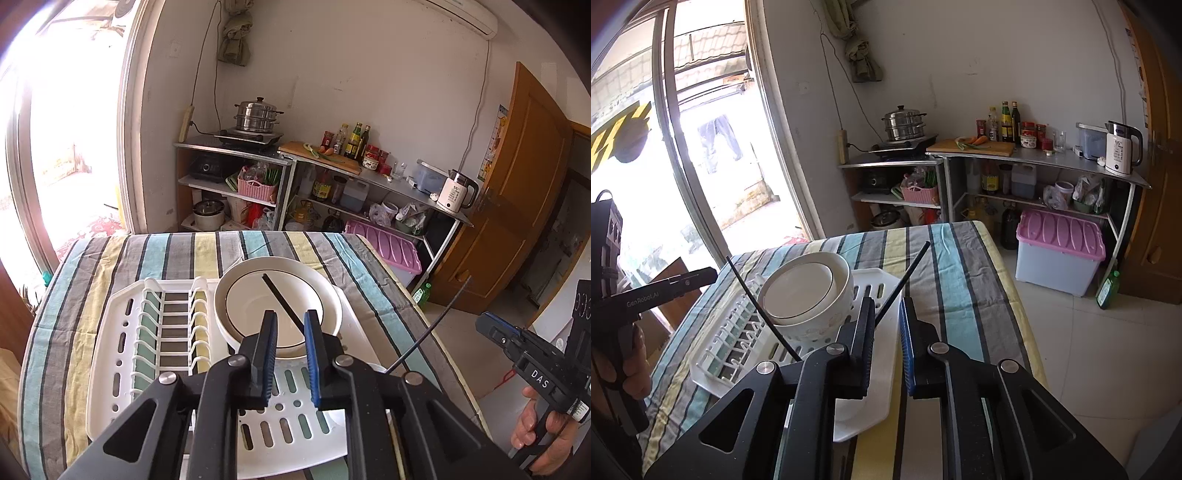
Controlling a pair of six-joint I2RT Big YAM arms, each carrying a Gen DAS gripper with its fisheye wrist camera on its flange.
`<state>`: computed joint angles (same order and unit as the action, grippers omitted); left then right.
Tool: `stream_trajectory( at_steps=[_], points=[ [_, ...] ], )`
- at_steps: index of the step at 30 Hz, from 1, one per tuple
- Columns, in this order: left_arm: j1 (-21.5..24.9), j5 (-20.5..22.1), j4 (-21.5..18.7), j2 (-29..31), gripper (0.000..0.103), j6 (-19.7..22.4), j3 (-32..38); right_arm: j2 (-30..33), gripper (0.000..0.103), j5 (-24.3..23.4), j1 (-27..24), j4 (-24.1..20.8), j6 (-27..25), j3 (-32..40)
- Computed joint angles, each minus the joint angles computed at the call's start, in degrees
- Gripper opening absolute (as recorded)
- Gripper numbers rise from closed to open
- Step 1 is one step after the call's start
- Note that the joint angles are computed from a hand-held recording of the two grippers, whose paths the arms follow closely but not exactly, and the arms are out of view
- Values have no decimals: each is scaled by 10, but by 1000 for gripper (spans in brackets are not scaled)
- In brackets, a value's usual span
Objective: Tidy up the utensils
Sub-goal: 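Lower the black chopsticks into the white cup and open both tools, then reach the left tool to another black chopstick and close it while the right tool grasps one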
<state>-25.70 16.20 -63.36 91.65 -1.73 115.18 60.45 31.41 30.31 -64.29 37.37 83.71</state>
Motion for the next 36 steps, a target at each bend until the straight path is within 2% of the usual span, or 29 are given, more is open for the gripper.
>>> stream_trajectory(
  at_steps=[6, 11, 16, 20, 26, 28, 32, 36],
  points=[
    [1, -17, 52, -102, 15, 38, -126, -26, 14, 57, 77, -3, 21, -23],
    [1, -18, 78, -198, 15, 63, -244, -50, 15, 91, 152, -9, 65, -53],
    [11, -3, 81, -280, 15, 70, -346, -55, 15, 129, 231, -41, 130, -76],
    [21, -1, 75, -328, 15, 71, -406, -53, 15, 136, 274, -66, 173, -91],
    [38, 6, 56, -333, 15, 62, -434, -46, 15, 113, 289, -73, 203, -111],
    [40, -3, 54, -326, 15, 61, -437, -44, 15, 100, 281, -71, 200, -116],
    [44, 6, 47, -299, 15, 55, -430, -41, 14, 72, 260, -60, 191, -129],
    [34, -14, 35, -263, 15, 53, -413, -34, 14, 34, 225, -52, 178, -141]
  ],
)
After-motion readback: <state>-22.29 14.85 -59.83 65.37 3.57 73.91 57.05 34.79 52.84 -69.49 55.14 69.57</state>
